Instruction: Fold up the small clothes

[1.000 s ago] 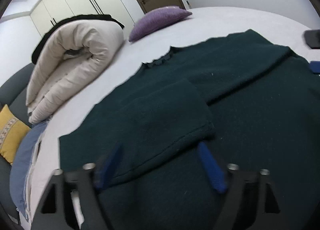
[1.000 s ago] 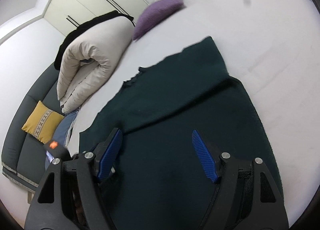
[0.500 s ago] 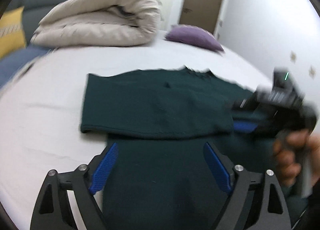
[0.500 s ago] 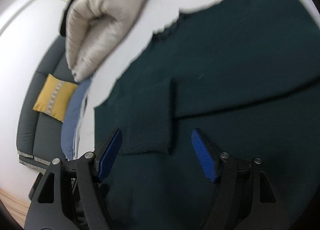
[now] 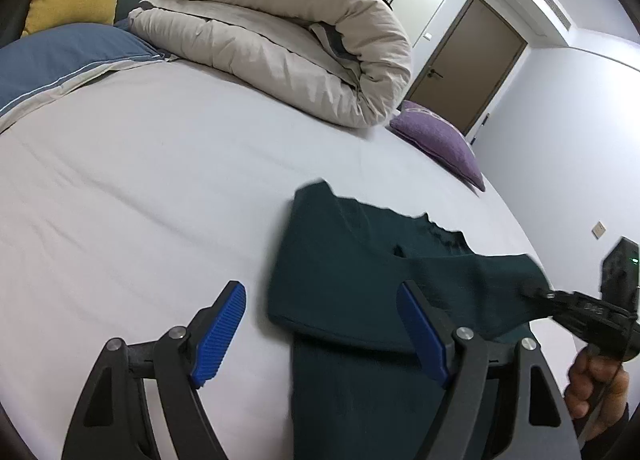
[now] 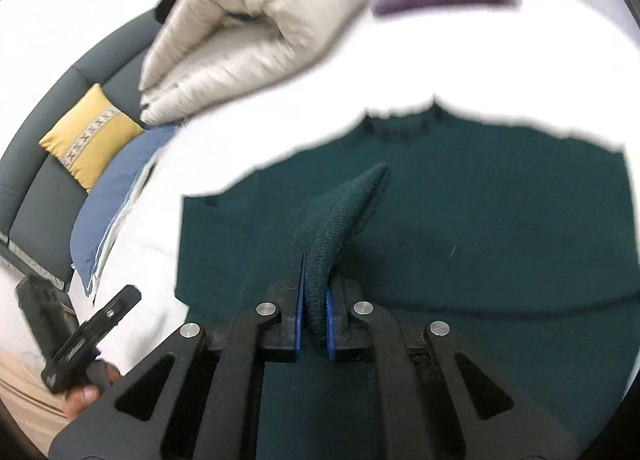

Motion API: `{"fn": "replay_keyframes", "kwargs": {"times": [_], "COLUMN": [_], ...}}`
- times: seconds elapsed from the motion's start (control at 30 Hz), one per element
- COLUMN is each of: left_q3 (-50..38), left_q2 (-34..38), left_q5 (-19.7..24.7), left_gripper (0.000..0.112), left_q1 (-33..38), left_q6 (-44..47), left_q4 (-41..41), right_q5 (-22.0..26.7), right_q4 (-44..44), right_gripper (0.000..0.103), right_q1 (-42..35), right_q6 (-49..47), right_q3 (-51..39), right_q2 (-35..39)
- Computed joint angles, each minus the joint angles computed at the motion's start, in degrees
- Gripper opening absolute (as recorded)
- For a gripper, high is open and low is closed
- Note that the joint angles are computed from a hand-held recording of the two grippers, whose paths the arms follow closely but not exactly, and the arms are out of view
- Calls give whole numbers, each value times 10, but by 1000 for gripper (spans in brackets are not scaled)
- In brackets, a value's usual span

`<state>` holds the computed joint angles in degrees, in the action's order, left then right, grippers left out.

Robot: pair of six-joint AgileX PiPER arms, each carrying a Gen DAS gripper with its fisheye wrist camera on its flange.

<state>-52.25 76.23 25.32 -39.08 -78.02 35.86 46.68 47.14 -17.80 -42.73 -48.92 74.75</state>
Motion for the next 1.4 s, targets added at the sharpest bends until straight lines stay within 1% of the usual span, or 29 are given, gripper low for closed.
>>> {"fn": "replay_keyframes", "kwargs": {"times": [0.07,0.1,0.13,0.17,0.2,0.23,0.33,0.37,0.47,0.5,0.57,0.67,0.7,0.73,0.77,0.8,0.83,0.87,0.93,0.97,1.03,1.1,1.13,1.2,1.23,1.27,1.3,1.37,1.4], "left_q3": [-20,-35,-44,-60,-70,-80,-122,-132,-180,-203,-234,-287,-305,-318,-330,-341,-350,-361,-387,-400,-410,-406,-403,-369,-355,-333,-298,-259,-235], "left_q2": [21,39,48,66,78,90,137,149,194,216,242,284,301,313,326,335,342,349,363,372,387,391,387,355,340,318,284,247,225], "left_q5": [-4,-9,-11,-11,-12,-10,8,11,40,52,71,95,105,111,118,124,130,134,150,158,161,150,146,119,118,113,111,106,113], "left_gripper": [80,79,76,72,71,70,68,68,68,68,68,67,64,55,50,48,38,19,10,10,9,9,9,11,15,19,25,52,57], "left_q1": [16,29,36,45,52,56,66,69,77,81,83,96,100,102,103,101,99,99,98,96,93,97,99,110,111,110,102,89,72], "left_q6": [31,64,80,108,130,144,178,190,223,245,252,295,314,324,330,328,326,334,360,366,367,370,373,392,392,384,378,375,363], "left_q4": [-25,-54,-68,-92,-111,-122,-149,-158,-180,-194,-189,-219,-235,-243,-242,-231,-218,-215,-213,-198,-176,-171,-174,-205,-208,-202,-195,-193,-181], "right_q5": [12,15,19,9,22,22,18,13,-1,-3,-11,-1,4,6,7,7,6,1,-9,-10,-13,-15,-17,-14,-7,11,21,40,46], "right_q4": [5,6,5,-2,0,4,10,17,53,57,63,80,81,84,84,83,84,85,91,92,96,105,113,120,116,108,105,99,98], "right_gripper": [7,7,7,7,7,7,7,7,7,7,7,7,7,7,7,7,7,7,7,7,7,7,7,7,7,10,11,13,15], "right_q1": [-30,-40,-63,-79,-110,-121,-160,-169,-183,-184,-186,-204,-210,-211,-212,-212,-211,-209,-207,-207,-210,-213,-215,-221,-225,-231,-235,-245,-248], "right_q6": [-21,-27,-44,-53,-75,-84,-116,-131,-180,-185,-203,-232,-234,-236,-235,-233,-233,-234,-238,-236,-231,-233,-237,-245,-241,-231,-226,-225,-223], "right_q3": [-26,-33,-44,-51,-58,-60,-63,-60,-47,-46,-42,-33,-28,-28,-26,-18,-14,-8,3,4,8,13,15,21,18,13,9,8,8], "right_q2": [18,23,34,50,64,75,130,146,192,203,219,227,223,226,226,216,212,209,200,200,198,200,205,207,209,208,209,205,205]}}
